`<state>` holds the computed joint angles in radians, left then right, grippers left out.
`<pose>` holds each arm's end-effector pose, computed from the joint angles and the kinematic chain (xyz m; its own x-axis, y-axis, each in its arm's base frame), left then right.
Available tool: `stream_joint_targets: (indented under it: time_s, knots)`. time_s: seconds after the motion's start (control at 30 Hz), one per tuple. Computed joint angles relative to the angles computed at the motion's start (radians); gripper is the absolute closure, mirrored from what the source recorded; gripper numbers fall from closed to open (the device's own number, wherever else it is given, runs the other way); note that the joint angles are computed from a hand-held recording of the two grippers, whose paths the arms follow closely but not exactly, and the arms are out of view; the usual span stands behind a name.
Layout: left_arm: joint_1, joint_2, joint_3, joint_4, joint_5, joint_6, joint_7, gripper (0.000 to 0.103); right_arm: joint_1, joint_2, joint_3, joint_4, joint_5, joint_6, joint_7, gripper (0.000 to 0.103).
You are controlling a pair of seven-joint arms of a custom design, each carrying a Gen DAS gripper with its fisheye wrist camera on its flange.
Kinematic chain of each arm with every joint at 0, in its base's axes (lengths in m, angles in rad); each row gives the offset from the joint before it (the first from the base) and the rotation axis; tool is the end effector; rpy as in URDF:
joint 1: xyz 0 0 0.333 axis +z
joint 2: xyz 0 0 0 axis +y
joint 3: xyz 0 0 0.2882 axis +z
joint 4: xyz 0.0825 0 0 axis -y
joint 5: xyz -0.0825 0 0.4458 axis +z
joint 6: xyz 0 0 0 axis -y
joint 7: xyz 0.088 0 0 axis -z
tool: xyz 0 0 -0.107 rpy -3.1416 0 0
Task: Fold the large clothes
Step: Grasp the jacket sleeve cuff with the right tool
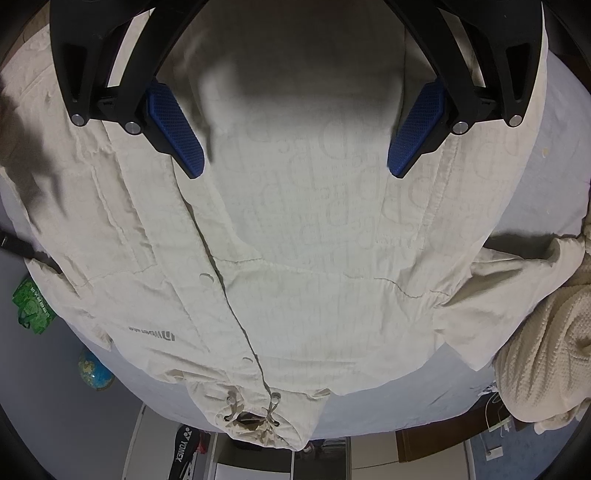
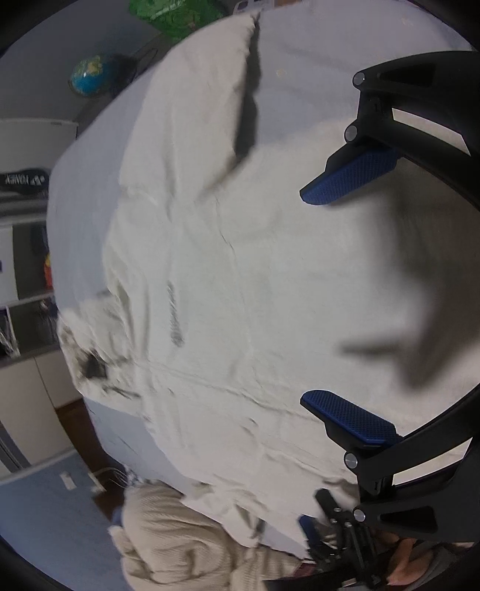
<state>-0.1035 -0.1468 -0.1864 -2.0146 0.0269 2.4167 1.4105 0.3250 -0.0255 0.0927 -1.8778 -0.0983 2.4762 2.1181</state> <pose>0.5942 -0.1815 0.5316 -0.1583 -0.9869 0.0307 -0.8455 0.1194 -0.5204 0.6032 0.2686 0.5431 -0.0031 -0.9756 -0.2195 -0.8285 0.1254 -0.5458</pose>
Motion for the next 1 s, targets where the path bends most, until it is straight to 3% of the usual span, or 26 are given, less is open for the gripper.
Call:
stream_joint_targets:
  time_s: [0.4,0.77,1.0]
  knots:
    - [-0.002,0.018,0.001,0.019,0.008,-0.028,0.008,0.007,-0.135,-0.137,-0.095,-0.155,0.067,0.028,0.062,0.007]
    - [-0.004,0.028,0.0,0.029,0.025,-0.043,0.007,0.007,-0.217,-0.234,-0.188,-0.374,0.288,0.214,0.138,0.008]
    - [-0.007,0.04,-0.001,0.038,0.04,-0.049,-0.001,0.007,-0.2,-0.233,-0.259,-0.414,0.477,0.301,0.076,0.008]
